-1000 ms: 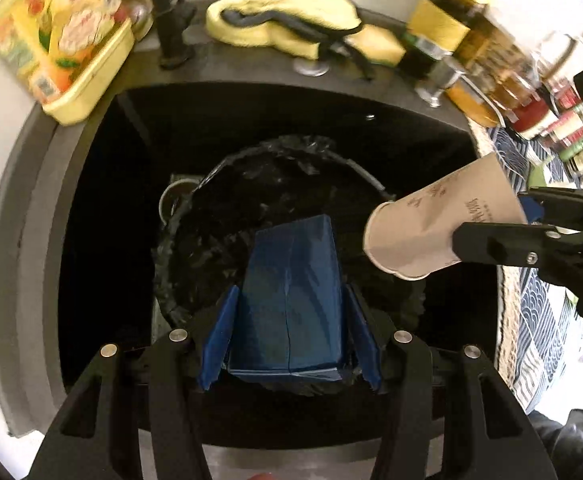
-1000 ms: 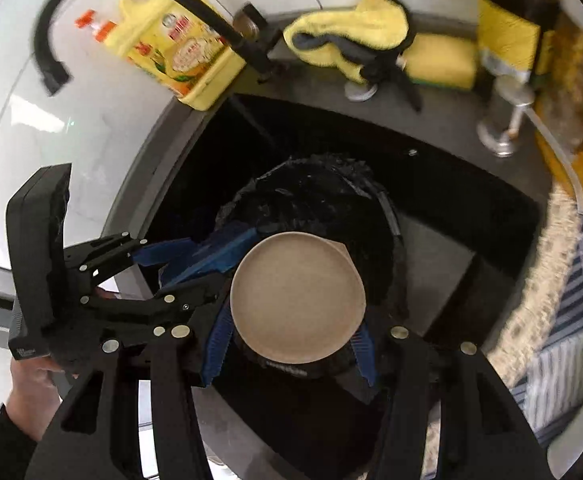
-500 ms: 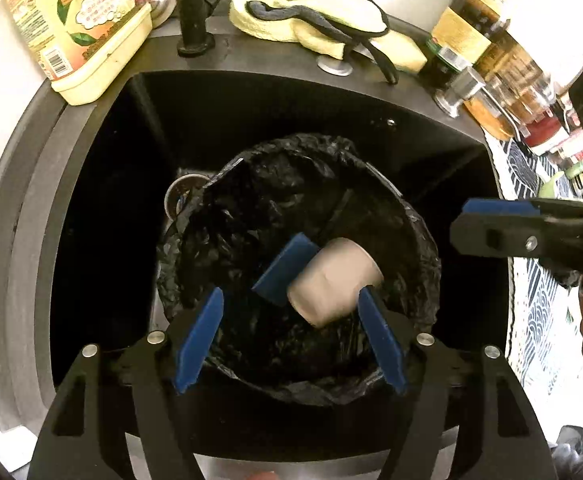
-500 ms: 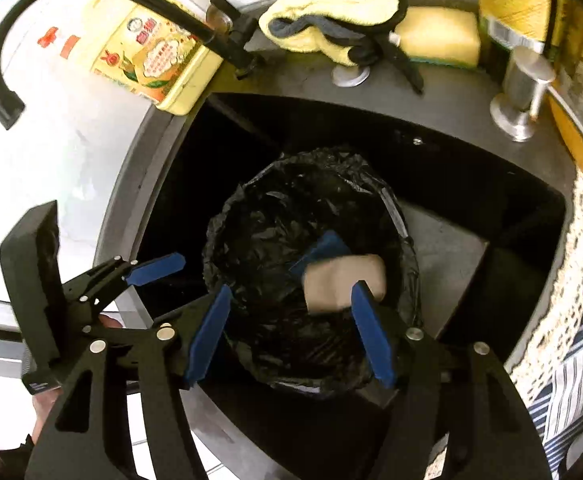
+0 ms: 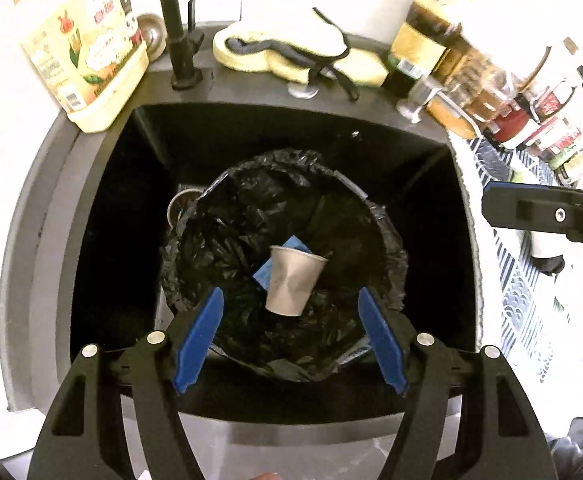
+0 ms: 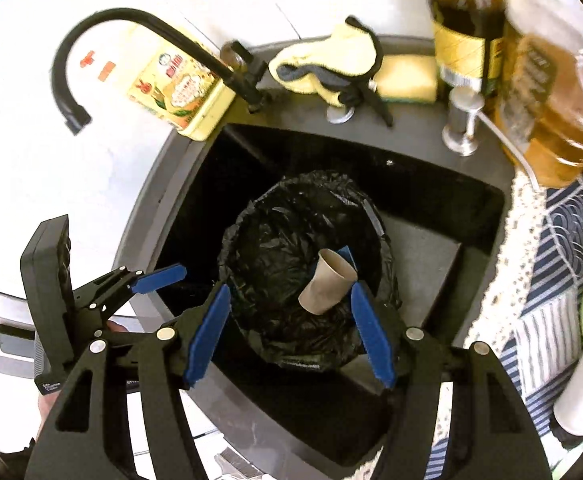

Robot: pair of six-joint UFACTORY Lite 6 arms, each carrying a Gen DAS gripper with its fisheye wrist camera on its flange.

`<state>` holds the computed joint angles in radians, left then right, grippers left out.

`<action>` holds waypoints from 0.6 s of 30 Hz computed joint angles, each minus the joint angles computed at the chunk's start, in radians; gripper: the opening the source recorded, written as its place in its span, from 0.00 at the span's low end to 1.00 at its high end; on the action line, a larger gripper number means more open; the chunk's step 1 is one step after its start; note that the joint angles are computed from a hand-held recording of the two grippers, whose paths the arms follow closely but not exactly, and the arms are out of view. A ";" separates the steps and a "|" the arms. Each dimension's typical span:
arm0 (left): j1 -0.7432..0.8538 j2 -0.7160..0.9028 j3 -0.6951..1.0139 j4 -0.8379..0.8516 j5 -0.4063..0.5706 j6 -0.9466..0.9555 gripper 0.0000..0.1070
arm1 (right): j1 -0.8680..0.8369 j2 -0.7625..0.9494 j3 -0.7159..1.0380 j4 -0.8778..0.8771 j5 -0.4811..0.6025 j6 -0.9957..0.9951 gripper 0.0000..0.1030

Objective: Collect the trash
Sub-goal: 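Move both grippers back from the bin toward the table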

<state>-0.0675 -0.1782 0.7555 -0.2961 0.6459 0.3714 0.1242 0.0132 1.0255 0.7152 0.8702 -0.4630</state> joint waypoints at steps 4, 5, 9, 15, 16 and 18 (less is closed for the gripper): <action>-0.072 -0.106 0.006 0.057 0.058 -0.101 0.64 | -0.075 -0.139 -0.031 -0.042 0.072 0.023 0.62; -0.098 -0.136 0.010 0.075 0.073 -0.136 0.64 | -0.106 -0.181 -0.037 -0.047 0.103 0.019 0.62; -0.224 -0.214 0.046 0.154 0.131 -0.289 0.64 | -0.264 -0.311 -0.025 -0.069 0.233 -0.022 0.62; -0.473 -0.266 0.101 0.291 0.170 -0.557 0.73 | -0.630 -0.410 0.036 -0.054 0.487 -0.185 0.64; -0.517 -0.266 0.111 0.318 0.173 -0.606 0.73 | -0.717 -0.413 0.055 -0.053 0.540 -0.234 0.64; -0.624 -0.255 0.143 0.384 0.184 -0.730 0.73 | -0.860 -0.404 0.091 -0.053 0.621 -0.322 0.64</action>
<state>-0.6917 -0.4334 0.8984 0.0876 0.8297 -0.3586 -0.7355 -0.3906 1.1164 0.6619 1.4917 -0.7845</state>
